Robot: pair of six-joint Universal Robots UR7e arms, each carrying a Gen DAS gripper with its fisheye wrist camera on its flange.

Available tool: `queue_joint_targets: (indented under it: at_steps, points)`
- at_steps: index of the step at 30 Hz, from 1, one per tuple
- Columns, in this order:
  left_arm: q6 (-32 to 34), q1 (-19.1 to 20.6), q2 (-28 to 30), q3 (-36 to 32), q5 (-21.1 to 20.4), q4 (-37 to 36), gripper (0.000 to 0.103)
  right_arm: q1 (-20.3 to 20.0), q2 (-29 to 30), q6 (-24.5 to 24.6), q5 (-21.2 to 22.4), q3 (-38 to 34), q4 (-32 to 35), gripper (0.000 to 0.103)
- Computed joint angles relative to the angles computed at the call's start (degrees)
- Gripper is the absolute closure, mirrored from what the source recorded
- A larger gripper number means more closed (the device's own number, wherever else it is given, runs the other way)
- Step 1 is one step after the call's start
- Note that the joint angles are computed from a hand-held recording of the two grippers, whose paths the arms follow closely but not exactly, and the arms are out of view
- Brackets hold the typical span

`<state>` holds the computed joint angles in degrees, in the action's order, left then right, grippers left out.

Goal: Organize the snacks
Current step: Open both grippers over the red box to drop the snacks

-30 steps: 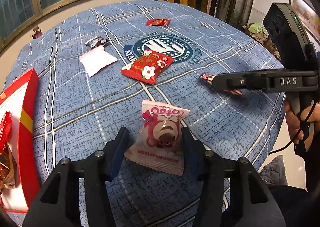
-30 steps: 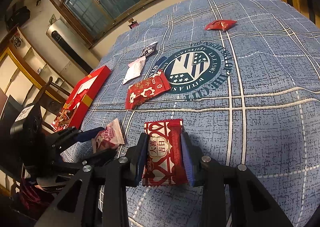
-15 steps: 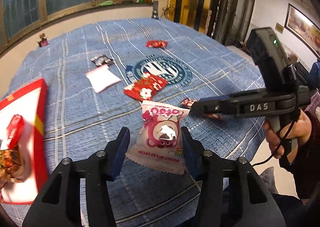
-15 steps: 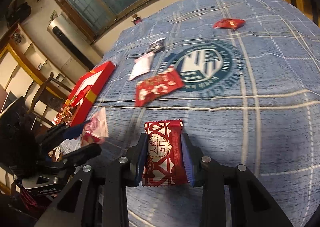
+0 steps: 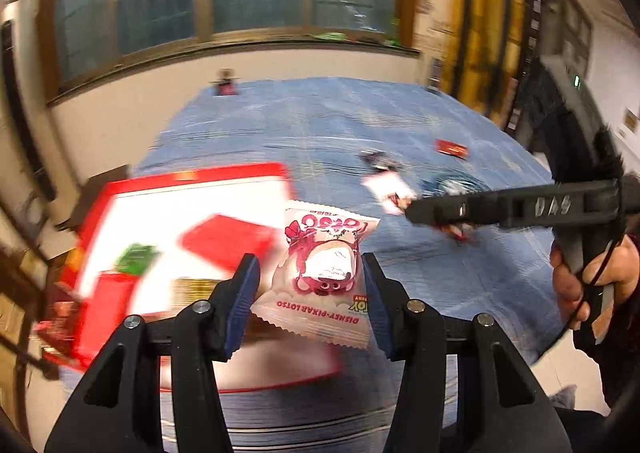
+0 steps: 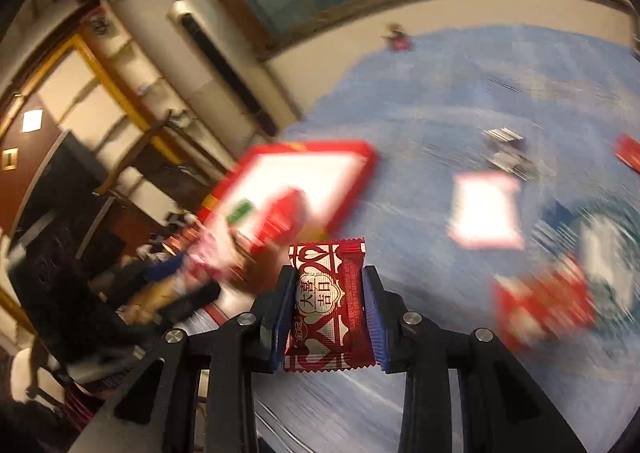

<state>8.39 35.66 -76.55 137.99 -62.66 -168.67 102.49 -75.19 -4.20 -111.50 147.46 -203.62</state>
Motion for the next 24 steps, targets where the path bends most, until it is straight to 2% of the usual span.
queue_joint_targets:
  at_steps: [3,4,5,6,7,8,9,10,11,13,15,20,22,24]
  points:
    - [1.17,2.08,-0.83,-1.36,2.95,-0.37,0.053,2.26,6.44,-0.45,1.88,-6.47,-1.11,0.069]
    - [1.62,2.65,-0.73,-1.81,3.60,-0.88,0.053,2.63,8.07,-0.22,2.39,-8.02,-1.78,0.066]
    - [2.28,3.25,-0.04,-2.39,5.15,-2.78,0.053,2.85,10.55,0.18,3.28,-9.80,-4.40,0.066]
    - [2.51,3.62,0.76,-2.69,6.98,-4.83,0.052,2.55,12.28,0.30,4.79,-10.72,-7.03,0.061]
    - [2.43,4.01,1.25,-2.99,8.62,-6.32,0.048,1.96,13.43,0.38,6.87,-11.34,-8.66,0.049]
    - [2.18,4.63,1.54,-3.45,9.82,-7.16,0.046,1.03,14.26,0.74,9.73,-11.94,-8.88,0.042]
    - [1.43,5.45,1.72,-4.09,10.28,-7.20,0.037,0.74,14.82,1.16,10.18,-12.40,-8.65,0.031]
    - [0.47,6.44,1.55,-4.54,10.22,-7.06,0.029,0.44,15.23,1.85,10.20,-12.19,-9.33,0.029]
    - [0.23,7.22,1.42,-4.63,9.69,-7.31,0.028,-0.31,15.43,2.00,10.97,-11.81,-10.47,0.029]
    - [1.00,8.31,0.30,-4.14,9.27,-7.82,0.028,-1.84,14.90,1.92,12.48,-9.99,-12.47,0.029]
    - [2.33,9.17,-0.57,-3.03,10.68,-10.82,0.028,-4.16,13.01,1.56,13.01,-7.15,-14.12,0.028]
    - [2.93,12.79,-2.82,-4.15,16.00,-11.06,0.028,-11.55,7.35,-0.59,16.11,2.24,-19.83,0.028]
    - [4.12,14.39,-3.23,-5.06,19.31,-11.64,0.028,-15.45,4.62,-2.63,18.83,6.79,-23.11,0.028]
    - [4.89,16.47,-3.64,-6.20,20.11,-10.72,0.028,-18.67,2.04,-4.11,21.12,9.94,-24.79,0.028]
